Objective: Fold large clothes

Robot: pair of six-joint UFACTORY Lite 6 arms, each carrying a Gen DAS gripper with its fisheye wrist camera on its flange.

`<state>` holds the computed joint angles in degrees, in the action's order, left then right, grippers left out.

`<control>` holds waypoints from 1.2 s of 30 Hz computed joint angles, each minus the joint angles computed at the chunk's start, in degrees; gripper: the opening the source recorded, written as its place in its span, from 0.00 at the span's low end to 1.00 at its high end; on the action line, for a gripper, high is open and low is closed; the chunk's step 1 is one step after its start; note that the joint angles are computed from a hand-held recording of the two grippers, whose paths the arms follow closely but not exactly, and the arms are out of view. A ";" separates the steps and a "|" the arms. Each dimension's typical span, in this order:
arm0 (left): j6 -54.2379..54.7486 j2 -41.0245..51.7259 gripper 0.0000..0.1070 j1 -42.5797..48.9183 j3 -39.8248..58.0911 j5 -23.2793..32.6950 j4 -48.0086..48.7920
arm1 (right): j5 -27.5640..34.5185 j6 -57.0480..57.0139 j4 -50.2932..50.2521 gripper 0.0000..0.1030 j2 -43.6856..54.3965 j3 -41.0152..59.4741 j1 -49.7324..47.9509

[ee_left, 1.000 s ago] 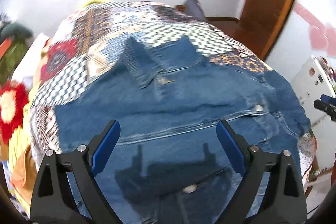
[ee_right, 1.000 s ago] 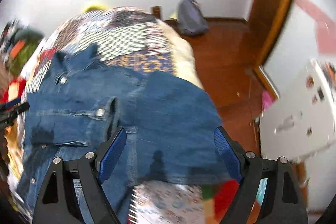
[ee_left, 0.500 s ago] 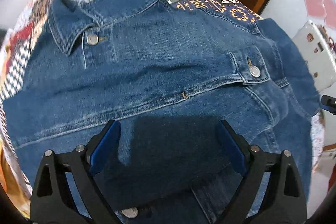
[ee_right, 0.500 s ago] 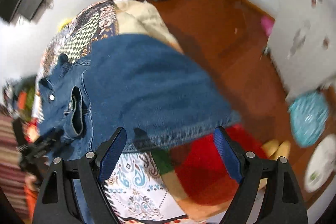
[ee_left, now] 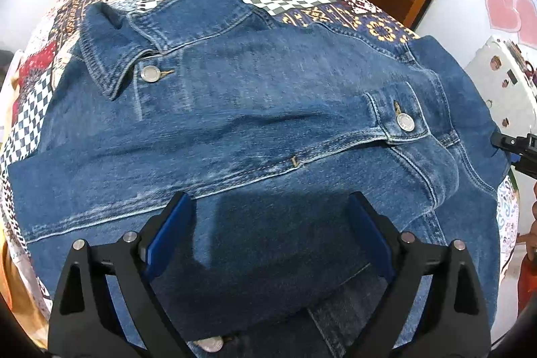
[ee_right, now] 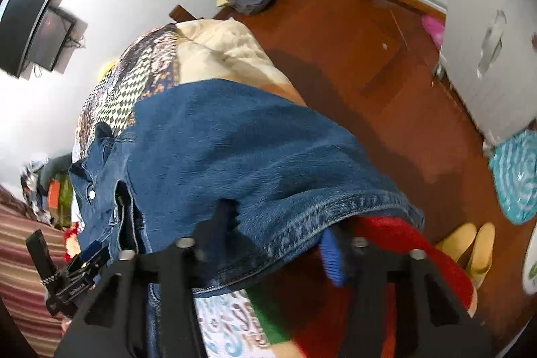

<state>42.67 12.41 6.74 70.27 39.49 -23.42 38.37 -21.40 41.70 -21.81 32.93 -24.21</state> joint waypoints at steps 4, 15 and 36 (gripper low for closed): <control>2.22 -2.22 0.88 2.88 0.04 1.69 -1.99 | -3.71 17.17 -16.45 0.22 -6.52 2.72 9.83; 12.29 -10.21 0.88 14.17 3.48 8.49 -10.85 | -5.53 40.48 -35.09 0.12 0.77 29.02 39.48; 26.20 -17.41 0.88 27.92 -4.92 16.11 -13.31 | -4.14 54.70 -39.12 0.13 27.84 32.96 65.31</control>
